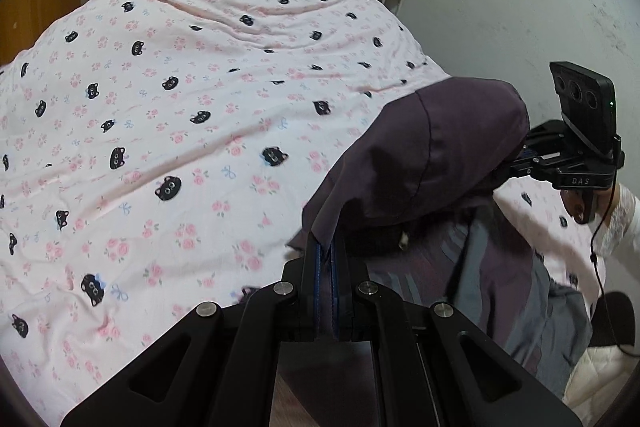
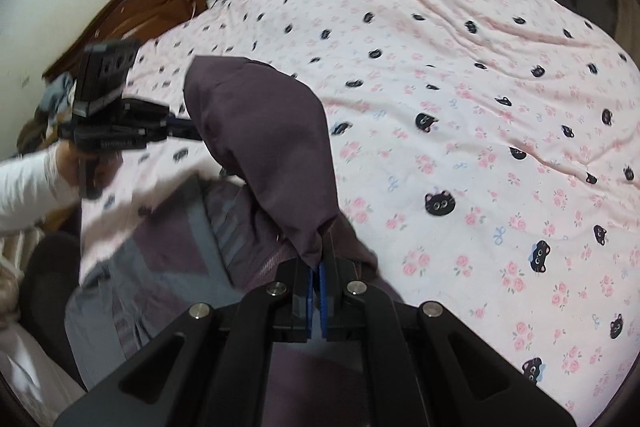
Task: Fold clothes
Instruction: 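Lift the hood end with both grippers and fold it toward the jacket hem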
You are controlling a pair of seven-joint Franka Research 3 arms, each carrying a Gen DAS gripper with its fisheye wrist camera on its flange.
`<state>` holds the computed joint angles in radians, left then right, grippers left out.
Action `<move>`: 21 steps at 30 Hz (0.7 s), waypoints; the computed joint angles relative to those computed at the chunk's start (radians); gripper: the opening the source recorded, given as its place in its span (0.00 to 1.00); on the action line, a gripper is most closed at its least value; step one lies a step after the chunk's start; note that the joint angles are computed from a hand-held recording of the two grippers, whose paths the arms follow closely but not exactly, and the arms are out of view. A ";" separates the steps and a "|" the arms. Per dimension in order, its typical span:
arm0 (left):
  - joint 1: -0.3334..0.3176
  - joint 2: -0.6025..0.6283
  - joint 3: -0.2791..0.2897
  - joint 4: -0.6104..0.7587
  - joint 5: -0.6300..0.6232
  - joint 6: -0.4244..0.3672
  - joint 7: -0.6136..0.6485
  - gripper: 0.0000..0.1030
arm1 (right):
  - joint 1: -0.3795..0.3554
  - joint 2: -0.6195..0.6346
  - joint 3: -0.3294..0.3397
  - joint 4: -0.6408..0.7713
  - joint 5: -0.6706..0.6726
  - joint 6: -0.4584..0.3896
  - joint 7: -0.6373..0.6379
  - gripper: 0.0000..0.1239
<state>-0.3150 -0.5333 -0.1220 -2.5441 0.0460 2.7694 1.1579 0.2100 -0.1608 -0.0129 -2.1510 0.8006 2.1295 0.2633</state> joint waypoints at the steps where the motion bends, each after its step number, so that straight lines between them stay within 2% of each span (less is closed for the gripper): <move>1: -0.003 -0.009 -0.006 -0.007 0.002 -0.001 -0.002 0.03 | 0.000 -0.011 0.000 -0.014 -0.006 0.001 -0.012 0.02; 12: -0.054 -0.080 -0.068 -0.054 0.054 -0.026 -0.043 0.03 | -0.005 -0.102 -0.022 -0.145 -0.022 0.044 -0.104 0.02; 18: -0.056 -0.153 -0.108 -0.129 0.079 -0.015 -0.159 0.03 | 0.026 -0.212 -0.026 -0.293 0.028 0.177 -0.207 0.02; 21: -0.071 -0.173 -0.113 -0.149 0.086 -0.024 -0.201 0.03 | 0.062 -0.286 -0.021 -0.395 0.059 0.293 -0.295 0.02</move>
<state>-0.3859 -0.7063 -0.2353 -2.6930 0.1316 2.7452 0.9565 0.2716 -0.4467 -0.0335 -2.5460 0.8595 2.4221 -0.0318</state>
